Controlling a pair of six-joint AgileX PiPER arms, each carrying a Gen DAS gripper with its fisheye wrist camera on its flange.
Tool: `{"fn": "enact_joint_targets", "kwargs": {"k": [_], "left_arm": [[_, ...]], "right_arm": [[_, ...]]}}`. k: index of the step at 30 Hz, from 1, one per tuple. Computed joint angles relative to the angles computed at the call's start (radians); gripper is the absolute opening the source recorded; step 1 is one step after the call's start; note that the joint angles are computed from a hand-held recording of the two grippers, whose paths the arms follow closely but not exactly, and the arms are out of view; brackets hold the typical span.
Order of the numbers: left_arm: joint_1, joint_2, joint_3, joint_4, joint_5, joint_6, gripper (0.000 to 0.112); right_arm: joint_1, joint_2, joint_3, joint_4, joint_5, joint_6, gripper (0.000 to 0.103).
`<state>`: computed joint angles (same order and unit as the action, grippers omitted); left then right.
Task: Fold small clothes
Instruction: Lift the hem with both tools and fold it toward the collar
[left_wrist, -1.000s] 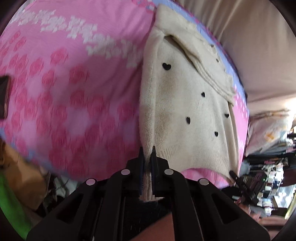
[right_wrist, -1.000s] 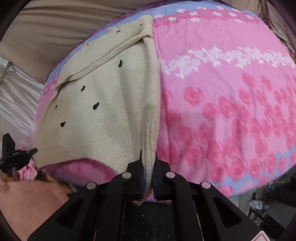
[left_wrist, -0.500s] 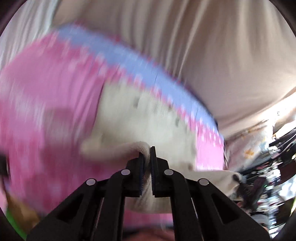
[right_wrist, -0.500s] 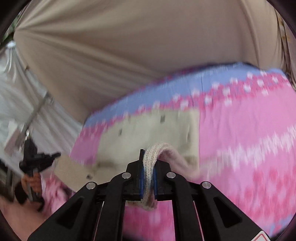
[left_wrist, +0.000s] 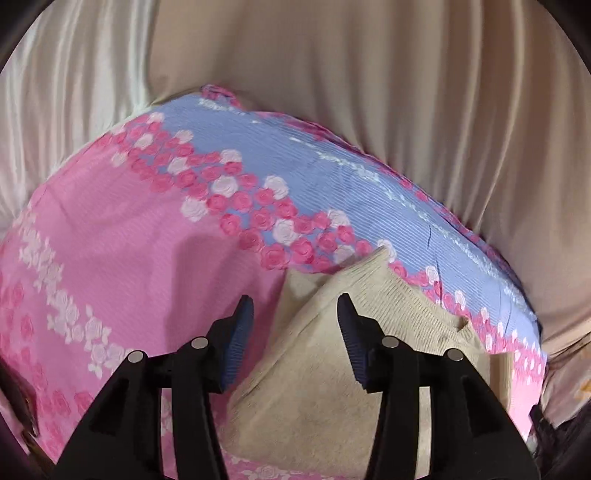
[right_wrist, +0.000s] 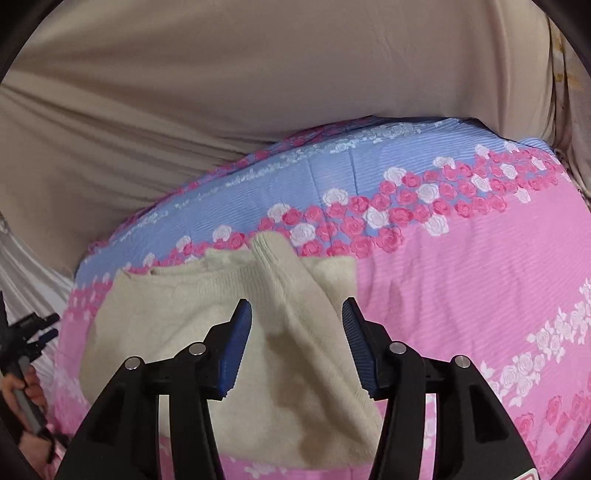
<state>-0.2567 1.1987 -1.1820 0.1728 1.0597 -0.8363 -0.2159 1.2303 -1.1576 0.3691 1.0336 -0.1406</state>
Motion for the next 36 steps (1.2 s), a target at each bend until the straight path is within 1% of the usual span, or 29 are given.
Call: {"fn": "enact_joint_targets", "kwargs": {"k": [1, 2, 3, 5, 8, 10, 11, 12, 13, 14, 15, 16, 17, 18, 20, 22, 23, 24, 25, 26, 27, 28, 29, 30, 31, 32, 33, 34, 36], "left_arm": [[-0.012, 0.002, -0.002, 0.007, 0.012, -0.001, 0.046], [-0.022, 0.012, -0.009, 0.013, 0.022, 0.004, 0.049], [-0.025, 0.033, -0.021, 0.006, 0.025, 0.024, 0.059], [-0.033, 0.081, -0.056, -0.011, 0.024, 0.056, 0.074], [-0.047, 0.215, -0.133, -0.036, 0.005, 0.158, 0.081], [-0.064, 0.301, -0.179, -0.036, 0.011, 0.197, 0.081], [-0.059, 0.356, -0.205, -0.059, 0.014, 0.243, 0.078], [-0.059, 0.386, -0.216, -0.073, 0.013, 0.264, 0.065], [-0.050, 0.422, -0.228, -0.112, 0.011, 0.316, 0.053], [-0.047, 0.451, -0.241, -0.128, 0.024, 0.342, 0.027], [-0.046, 0.460, -0.242, -0.119, 0.028, 0.336, 0.013], [-0.036, 0.447, -0.226, -0.127, 0.009, 0.333, 0.011], [-0.009, 0.420, -0.204, -0.167, -0.018, 0.345, 0.008], [0.027, 0.378, -0.183, -0.205, -0.032, 0.343, 0.007], [0.091, 0.278, -0.154, -0.253, -0.046, 0.343, 0.007], [0.142, 0.210, -0.142, -0.277, -0.034, 0.338, 0.007], [0.155, 0.202, -0.139, -0.274, -0.022, 0.332, 0.008], [0.155, 0.216, -0.137, -0.266, -0.015, 0.337, 0.013], [0.152, 0.245, -0.135, -0.266, -0.012, 0.358, 0.014], [0.139, 0.279, -0.126, -0.260, -0.014, 0.370, 0.016], [0.120, 0.322, -0.124, -0.232, 0.004, 0.361, 0.016], [0.103, 0.341, -0.125, -0.212, 0.017, 0.342, 0.016], [0.088, 0.323, -0.106, -0.207, 0.009, 0.326, 0.016], [0.077, 0.292, -0.089, -0.204, -0.005, 0.316, 0.019], [0.061, 0.246, -0.064, -0.189, -0.016, 0.296, 0.035], [0.048, 0.212, -0.047, -0.168, -0.011, 0.269, 0.059], [0.019, 0.148, -0.009, -0.127, -0.006, 0.218, 0.067], [-0.002, 0.111, 0.016, -0.104, -0.002, 0.190, 0.072], [-0.030, 0.041, 0.080, -0.107, 0.023, 0.161, 0.077]], "right_arm": [[-0.001, -0.004, 0.012, -0.014, 0.005, 0.007, 0.050], [-0.003, 0.000, 0.017, -0.021, 0.011, 0.011, 0.050], [-0.007, 0.015, 0.019, -0.029, 0.010, 0.005, 0.051], [0.002, 0.041, 0.019, -0.064, -0.002, 0.016, 0.054], [-0.001, 0.128, -0.007, -0.057, -0.010, 0.010, 0.056], [0.019, 0.192, -0.037, -0.063, -0.020, 0.014, 0.056], [0.033, 0.218, -0.052, -0.069, -0.025, 0.020, 0.056], [0.053, 0.248, -0.072, -0.073, -0.026, 0.028, 0.056], [0.066, 0.264, -0.086, -0.072, -0.026, 0.032, 0.056], [0.079, 0.272, -0.094, -0.067, -0.030, 0.027, 0.056], [0.096, 0.286, -0.107, -0.056, -0.035, 0.004, 0.047], [0.115, 0.308, -0.131, -0.064, -0.020, -0.009, 0.007], [0.134, 0.333, -0.163, -0.086, 0.008, 0.004, 0.008], [0.134, 0.337, -0.177, -0.077, 0.013, 0.003, 0.008], [0.095, 0.312, -0.211, 0.017, 0.017, -0.047, 0.007], [0.056, 0.300, -0.264, 0.100, 0.027, -0.076, 0.008], [0.054, 0.316, -0.289, 0.104, 0.022, -0.068, 0.009], [0.067, 0.357, -0.317, 0.069, 0.021, -0.035, 0.018], [0.097, 0.398, -0.339, -0.006, 0.020, 0.013, 0.027], [0.123, 0.443, -0.336, -0.106, 0.005, 0.050, 0.029], [0.136, 0.479, -0.325, -0.184, 0.004, 0.078, 0.028], [0.142, 0.491, -0.320, -0.222, 0.018, 0.114, 0.027], [0.138, 0.465, -0.291, -0.221, 0.013, 0.149, 0.027], [0.117, 0.402, -0.237, -0.179, -0.014, 0.150, 0.028], [0.086, 0.342, -0.181, -0.134, -0.033, 0.110, 0.036], [0.072, 0.297, -0.144, -0.129, -0.035, 0.097, 0.042], [0.057, 0.238, -0.093, -0.127, -0.029, 0.077, 0.052], [0.044, 0.202, -0.059, -0.124, -0.015, 0.055, 0.054], [0.006, 0.126, 0.027, -0.110, 0.026, 0.002, 0.055]]}}
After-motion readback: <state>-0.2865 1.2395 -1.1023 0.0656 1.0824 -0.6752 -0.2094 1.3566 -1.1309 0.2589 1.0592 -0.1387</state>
